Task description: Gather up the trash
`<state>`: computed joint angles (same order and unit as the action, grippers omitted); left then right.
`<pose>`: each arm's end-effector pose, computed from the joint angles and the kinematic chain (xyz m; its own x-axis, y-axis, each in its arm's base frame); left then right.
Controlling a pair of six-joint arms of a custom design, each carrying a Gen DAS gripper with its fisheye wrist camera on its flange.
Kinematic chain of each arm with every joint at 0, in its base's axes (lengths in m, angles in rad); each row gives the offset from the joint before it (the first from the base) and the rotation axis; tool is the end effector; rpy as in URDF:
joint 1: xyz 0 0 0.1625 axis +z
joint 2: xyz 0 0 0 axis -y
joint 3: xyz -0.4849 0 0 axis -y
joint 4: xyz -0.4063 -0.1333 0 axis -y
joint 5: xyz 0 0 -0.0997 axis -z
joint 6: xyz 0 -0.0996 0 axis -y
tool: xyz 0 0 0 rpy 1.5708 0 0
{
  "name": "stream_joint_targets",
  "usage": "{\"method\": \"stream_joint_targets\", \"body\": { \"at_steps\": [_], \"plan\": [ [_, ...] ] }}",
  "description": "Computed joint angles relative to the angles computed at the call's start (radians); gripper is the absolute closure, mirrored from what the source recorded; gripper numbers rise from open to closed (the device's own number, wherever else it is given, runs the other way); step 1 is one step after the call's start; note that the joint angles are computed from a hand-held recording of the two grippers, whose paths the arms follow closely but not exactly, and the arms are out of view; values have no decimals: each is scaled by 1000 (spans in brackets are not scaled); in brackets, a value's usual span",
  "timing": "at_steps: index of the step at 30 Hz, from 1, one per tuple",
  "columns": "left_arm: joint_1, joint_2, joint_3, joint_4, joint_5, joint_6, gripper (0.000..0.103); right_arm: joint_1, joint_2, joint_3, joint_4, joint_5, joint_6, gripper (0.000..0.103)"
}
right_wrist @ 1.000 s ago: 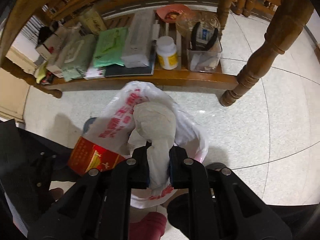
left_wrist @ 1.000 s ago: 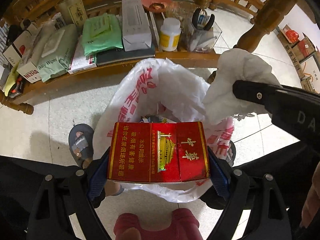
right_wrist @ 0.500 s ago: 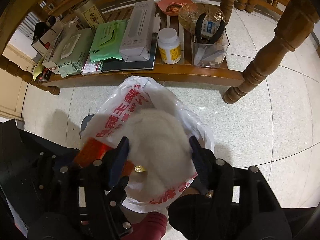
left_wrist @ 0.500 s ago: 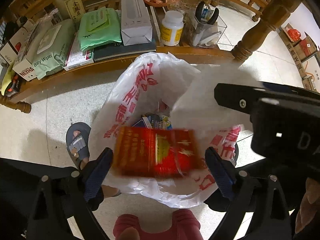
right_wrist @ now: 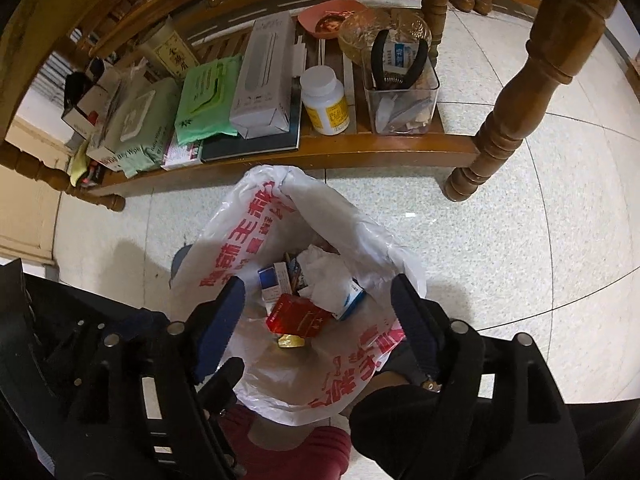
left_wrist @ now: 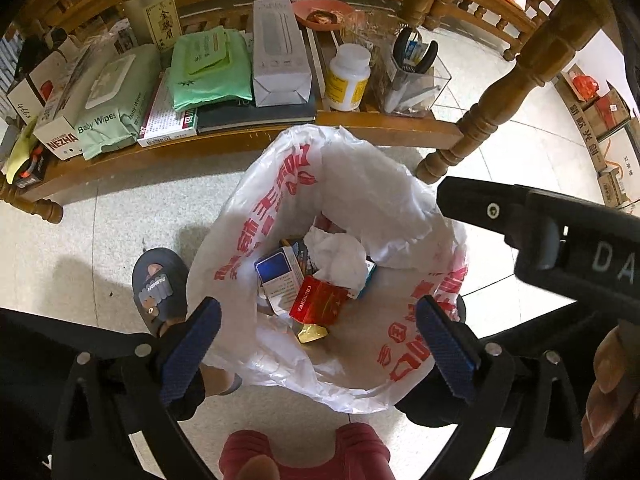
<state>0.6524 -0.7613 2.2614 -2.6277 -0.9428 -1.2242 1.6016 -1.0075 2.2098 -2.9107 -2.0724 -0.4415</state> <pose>-0.2294 -0.4167 -0.0238 -0.7740 -0.2454 -0.5836 -0.0299 0.9349 -0.3535 0.1013 -0.5131 0.1206 -0.7812 -0.3879 0.4892 -0.4029 0.9118 0.0795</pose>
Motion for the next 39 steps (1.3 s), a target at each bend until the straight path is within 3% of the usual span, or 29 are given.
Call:
{"method": "stream_joint_targets", "body": {
  "at_steps": [2,16,22,30,39],
  "plan": [
    [-7,-7,2,6,6,-6,8,3,-8,8,-15,0,-4,25],
    [-54,-72,-9,131,54,-71,8,44,-79,27,7,-14,0,24],
    [-100,-152,-25,294,125,-162,8,83,-146,16,53,-3,31,22],
    [-166,-260,-54,527,218,-293,8,159,-260,-19,142,65,47,21],
    [-222,-358,-139,865,326,-447,8,272,-345,-68,125,68,-5,17]
  ]
}}
